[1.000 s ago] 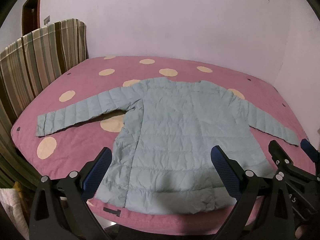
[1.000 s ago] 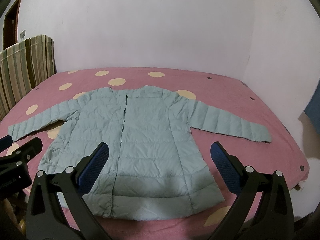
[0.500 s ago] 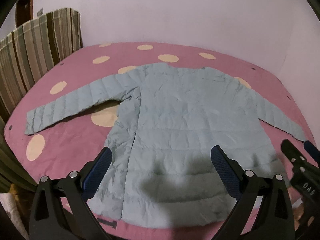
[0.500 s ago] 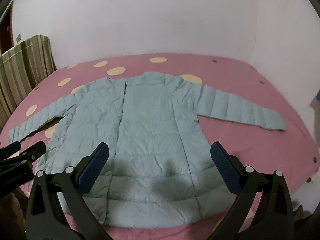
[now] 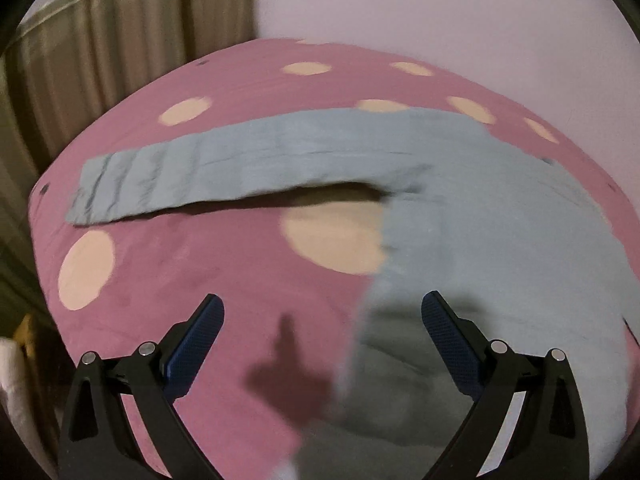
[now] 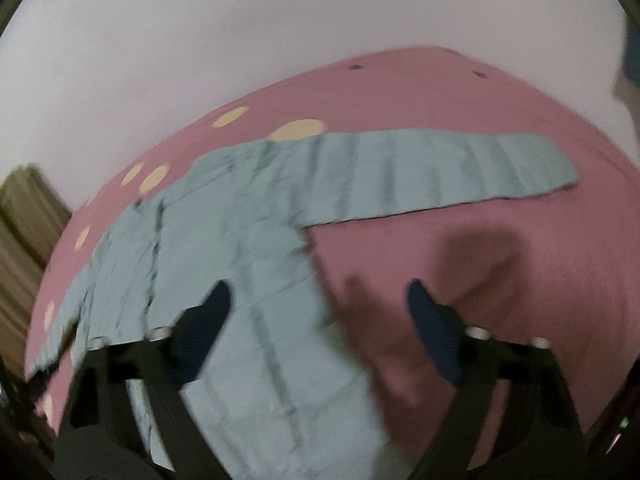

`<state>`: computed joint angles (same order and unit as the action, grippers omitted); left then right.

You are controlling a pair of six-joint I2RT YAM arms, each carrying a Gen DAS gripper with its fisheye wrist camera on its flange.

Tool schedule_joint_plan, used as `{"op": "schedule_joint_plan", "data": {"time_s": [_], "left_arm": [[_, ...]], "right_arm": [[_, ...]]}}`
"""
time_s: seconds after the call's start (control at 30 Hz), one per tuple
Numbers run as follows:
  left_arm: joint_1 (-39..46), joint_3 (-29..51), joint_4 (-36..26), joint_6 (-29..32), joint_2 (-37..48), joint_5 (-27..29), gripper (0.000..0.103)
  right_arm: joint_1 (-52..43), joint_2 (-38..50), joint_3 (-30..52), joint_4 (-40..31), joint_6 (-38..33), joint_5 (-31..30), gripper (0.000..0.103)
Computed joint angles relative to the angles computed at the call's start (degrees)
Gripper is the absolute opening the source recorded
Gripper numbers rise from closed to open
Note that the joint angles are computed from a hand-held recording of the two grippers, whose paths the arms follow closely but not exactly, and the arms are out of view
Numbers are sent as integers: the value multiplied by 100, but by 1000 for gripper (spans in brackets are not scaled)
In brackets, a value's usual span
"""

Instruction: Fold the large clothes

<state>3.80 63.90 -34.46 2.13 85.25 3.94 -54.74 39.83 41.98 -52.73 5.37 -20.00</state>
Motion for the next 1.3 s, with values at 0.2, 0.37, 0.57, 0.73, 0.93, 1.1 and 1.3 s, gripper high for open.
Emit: {"op": "schedule_joint_plan", "data": {"time_s": [0.2, 0.37, 0.57, 0.73, 0.93, 1.1, 1.3], "left_arm": [[647, 360, 197, -175, 912, -166, 98], [838, 366, 416, -203, 1160, -618, 98], [831, 268, 805, -242, 1315, -863, 98], [754, 52, 1147, -292, 1279, -1054, 99], [717, -224, 1424, -311, 1120, -1188, 99], [642, -249, 1444, -320, 1110, -1349, 99], [655, -234, 1441, -314, 1130, -1343, 99]], "right_arm": [[-2173, 1826, 171, 829, -706, -1016, 74], [-2883, 3062, 535, 1489, -614, -1166, 70], [-3335, 4353, 1013, 2053, -299, -1361, 70], [-3498, 4972, 1172, 2495, -85, -1515, 70], [-3614, 5383, 1366, 3002, 453, -1752, 70], [-3698, 5560, 1328, 3458, 728, -1774, 48], [-3483, 5617, 1379, 3547, 656, -1473, 4]]}}
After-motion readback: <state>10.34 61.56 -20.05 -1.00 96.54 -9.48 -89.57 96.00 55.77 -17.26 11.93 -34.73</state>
